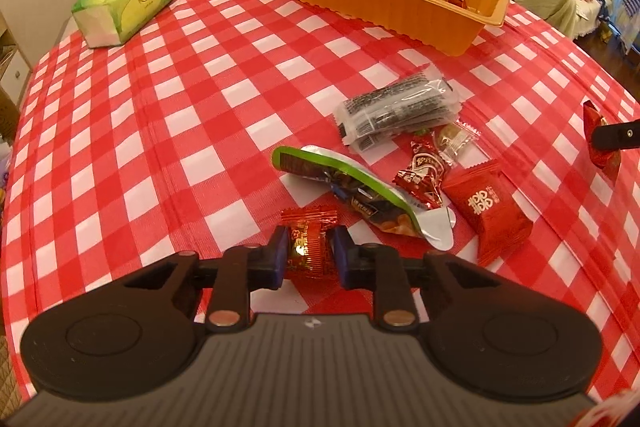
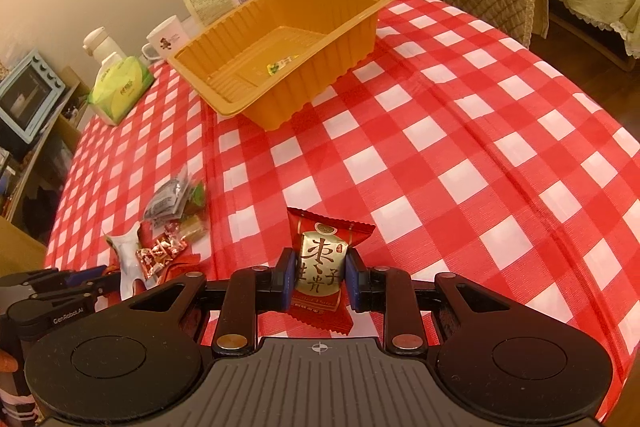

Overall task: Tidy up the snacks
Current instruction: 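Grasp the red candy with the left gripper while the right gripper grasps the red-gold wrapped snack, then carry both snacks over the orange tray and open both grippers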

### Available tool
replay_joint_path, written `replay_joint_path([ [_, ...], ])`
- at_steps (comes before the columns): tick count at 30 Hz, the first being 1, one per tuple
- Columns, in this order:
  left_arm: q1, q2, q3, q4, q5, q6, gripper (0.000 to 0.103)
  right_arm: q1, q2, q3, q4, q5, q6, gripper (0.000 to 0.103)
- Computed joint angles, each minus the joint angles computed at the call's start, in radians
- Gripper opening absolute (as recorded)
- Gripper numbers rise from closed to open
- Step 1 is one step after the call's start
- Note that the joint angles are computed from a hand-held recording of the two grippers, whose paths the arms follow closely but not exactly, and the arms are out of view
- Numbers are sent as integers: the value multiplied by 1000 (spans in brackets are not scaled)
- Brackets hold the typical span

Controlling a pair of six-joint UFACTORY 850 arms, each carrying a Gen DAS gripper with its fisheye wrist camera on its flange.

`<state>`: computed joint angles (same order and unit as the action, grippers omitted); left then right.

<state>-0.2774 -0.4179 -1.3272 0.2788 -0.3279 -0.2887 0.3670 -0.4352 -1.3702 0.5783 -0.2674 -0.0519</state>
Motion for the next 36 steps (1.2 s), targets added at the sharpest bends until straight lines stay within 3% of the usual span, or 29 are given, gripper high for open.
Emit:
replay_joint_path([
  [12,-6,63,50,19,5,-117,19,-12,-12,-19,121,-22,-154,26],
  [21,-13,111,33,71,16,-228,19,-39,-34,-68,258,-83,-356,27],
  [28,-30,47,-97,-15,30,-152,19,-72,-90,-187,354,-145,-514,26],
  [36,-51,-150,-396,-87,-1,-71,19,-87,-234,-438,324,-195,-549,27],
])
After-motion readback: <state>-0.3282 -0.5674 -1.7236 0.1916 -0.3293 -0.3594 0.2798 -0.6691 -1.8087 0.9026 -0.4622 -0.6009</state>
